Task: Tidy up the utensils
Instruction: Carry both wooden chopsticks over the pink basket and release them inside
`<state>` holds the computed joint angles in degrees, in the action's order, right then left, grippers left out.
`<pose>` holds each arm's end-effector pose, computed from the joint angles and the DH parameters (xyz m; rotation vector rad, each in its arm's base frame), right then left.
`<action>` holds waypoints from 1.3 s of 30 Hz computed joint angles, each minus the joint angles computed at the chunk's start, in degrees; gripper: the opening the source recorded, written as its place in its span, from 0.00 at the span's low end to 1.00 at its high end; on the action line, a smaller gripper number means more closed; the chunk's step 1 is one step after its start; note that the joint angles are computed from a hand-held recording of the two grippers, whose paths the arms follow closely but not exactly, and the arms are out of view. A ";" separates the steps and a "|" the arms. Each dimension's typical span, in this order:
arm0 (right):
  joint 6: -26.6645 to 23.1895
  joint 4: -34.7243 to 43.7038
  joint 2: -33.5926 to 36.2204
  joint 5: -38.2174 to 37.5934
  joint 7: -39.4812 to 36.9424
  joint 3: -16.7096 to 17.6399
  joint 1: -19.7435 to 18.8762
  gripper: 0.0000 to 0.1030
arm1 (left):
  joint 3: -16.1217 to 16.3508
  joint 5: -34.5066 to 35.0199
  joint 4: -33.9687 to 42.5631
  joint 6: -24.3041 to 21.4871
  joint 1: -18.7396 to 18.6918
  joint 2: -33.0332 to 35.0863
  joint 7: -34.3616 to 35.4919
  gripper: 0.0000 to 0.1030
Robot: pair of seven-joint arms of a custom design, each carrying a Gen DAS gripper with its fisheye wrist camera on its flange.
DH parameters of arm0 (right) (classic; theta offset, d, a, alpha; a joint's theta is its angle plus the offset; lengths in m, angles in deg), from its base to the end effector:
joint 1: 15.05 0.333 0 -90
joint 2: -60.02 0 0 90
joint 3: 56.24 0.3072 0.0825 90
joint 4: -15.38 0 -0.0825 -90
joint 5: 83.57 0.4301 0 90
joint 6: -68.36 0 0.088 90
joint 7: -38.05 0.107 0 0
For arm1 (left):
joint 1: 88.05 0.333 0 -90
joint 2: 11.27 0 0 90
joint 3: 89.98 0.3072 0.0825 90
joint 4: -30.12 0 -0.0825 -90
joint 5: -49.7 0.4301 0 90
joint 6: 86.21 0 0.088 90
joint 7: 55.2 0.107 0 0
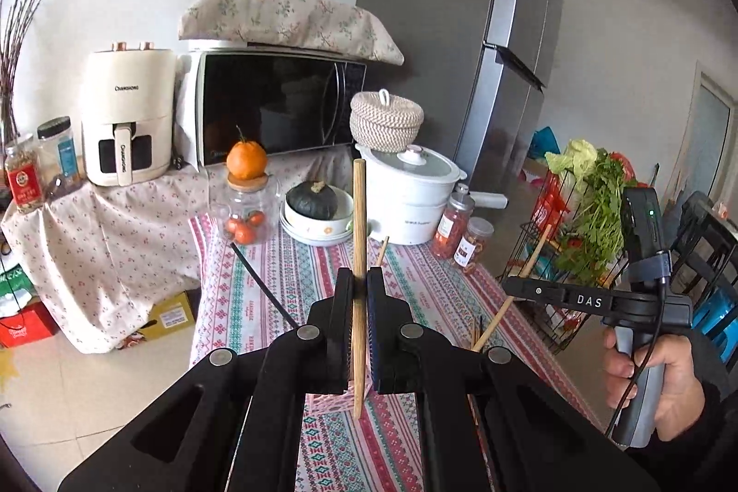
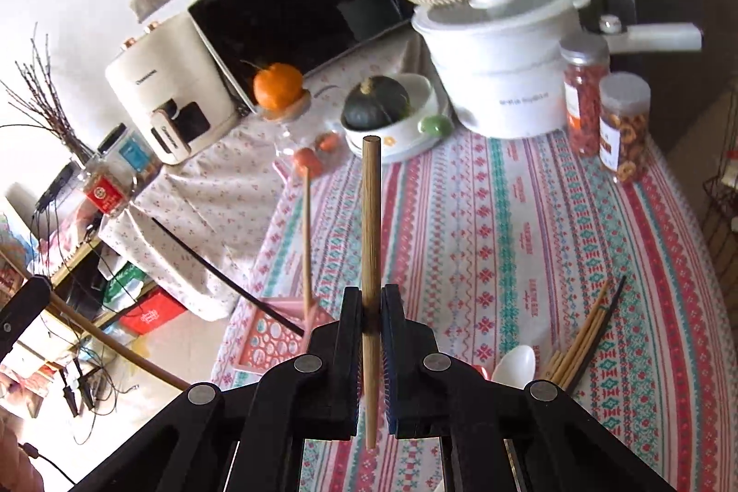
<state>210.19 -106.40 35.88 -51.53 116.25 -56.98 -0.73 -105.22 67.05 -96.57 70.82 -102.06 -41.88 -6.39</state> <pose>0.5105 0.1205 0.6558 -1.6954 1.4780 -0.1933 0.4110 -0.2783 0.6867 -1.5941 1.6700 -1.2034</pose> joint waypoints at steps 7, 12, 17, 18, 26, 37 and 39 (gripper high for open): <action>6.74 -0.75 -2.21 3.72 -5.09 -0.37 3.05 0.07 | -2.93 4.75 -0.11 3.27 4.84 -0.47 -6.19 0.05; 12.37 -0.60 -1.68 8.26 -11.54 -1.25 6.99 0.07 | -5.85 10.69 0.53 5.23 8.96 0.63 -11.23 0.05; 13.49 1.16 1.44 9.32 -12.72 -0.62 7.82 0.07 | -5.74 13.18 1.82 3.96 8.92 3.42 -12.49 0.05; 13.69 1.57 2.16 10.02 -13.24 -0.70 8.15 0.07 | -5.64 13.50 2.10 3.50 8.87 4.08 -12.74 0.05; 14.27 3.74 6.86 6.82 -12.43 1.75 6.60 0.07 | -3.11 13.62 3.13 3.01 6.82 9.52 -11.84 0.05; 8.47 6.19 11.31 4.96 -9.97 2.33 5.12 0.07 | -0.86 10.27 6.06 -1.11 3.57 14.64 -7.71 0.05; 7.52 6.73 11.98 5.37 -9.67 2.35 4.92 0.07 | -0.87 10.52 6.45 -1.66 3.49 15.19 -7.76 0.05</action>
